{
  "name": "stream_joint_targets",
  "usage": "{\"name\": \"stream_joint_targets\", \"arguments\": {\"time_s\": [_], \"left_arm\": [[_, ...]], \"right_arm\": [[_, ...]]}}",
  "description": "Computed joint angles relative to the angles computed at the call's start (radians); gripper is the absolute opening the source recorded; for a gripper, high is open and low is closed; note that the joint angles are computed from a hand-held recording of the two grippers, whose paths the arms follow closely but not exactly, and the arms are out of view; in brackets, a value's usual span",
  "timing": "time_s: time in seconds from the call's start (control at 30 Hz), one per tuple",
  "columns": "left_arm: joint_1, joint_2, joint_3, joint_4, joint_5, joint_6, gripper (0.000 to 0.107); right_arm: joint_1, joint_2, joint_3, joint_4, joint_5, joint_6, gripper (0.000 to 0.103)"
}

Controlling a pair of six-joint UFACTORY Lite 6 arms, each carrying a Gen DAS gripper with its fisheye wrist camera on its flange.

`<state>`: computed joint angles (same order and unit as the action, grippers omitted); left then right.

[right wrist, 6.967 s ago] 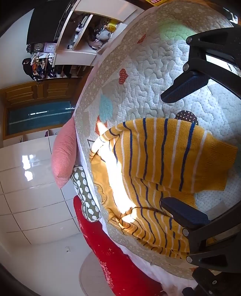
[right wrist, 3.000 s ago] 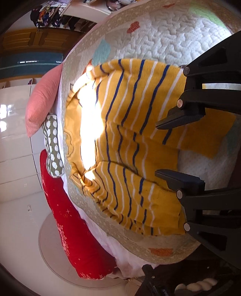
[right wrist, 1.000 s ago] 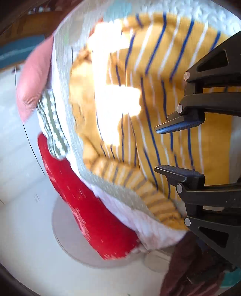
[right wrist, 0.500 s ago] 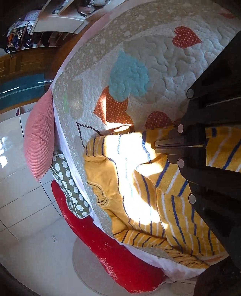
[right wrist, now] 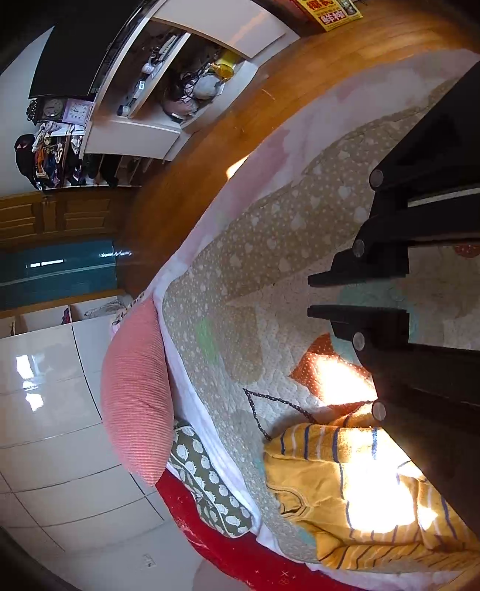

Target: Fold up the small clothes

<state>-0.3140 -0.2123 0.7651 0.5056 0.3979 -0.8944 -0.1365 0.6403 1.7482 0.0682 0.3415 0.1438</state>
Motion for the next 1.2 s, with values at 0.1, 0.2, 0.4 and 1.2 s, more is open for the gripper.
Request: {"name": "stream_joint_targets", "arguments": {"time_s": [0.1, 0.2, 0.4, 1.2], "left_arm": [[0.042, -0.014, -0.054, -0.086, -0.032, 0.062, 0.103], [0.088, -0.033, -0.096, -0.153, -0.05, 0.118, 0.103], [0.197, -0.071, -0.136, -0.484, -0.067, 0.434, 0.103], [0.074, 0.311, 0.104, -0.778, -0.099, 0.808, 0.026]], "right_arm": [[-0.007, -0.201, -0.286, 0.301, -0.085, -0.304, 0.041], [0.003, -0.376, -0.514, 0.613, -0.093, -0.618, 0.041], [-0.037, -0.68, -0.907, 1.241, 0.051, -1.242, 0.041], [0.188, -0.677, -1.263, 1.865, 0.166, -1.765, 0.006]]}}
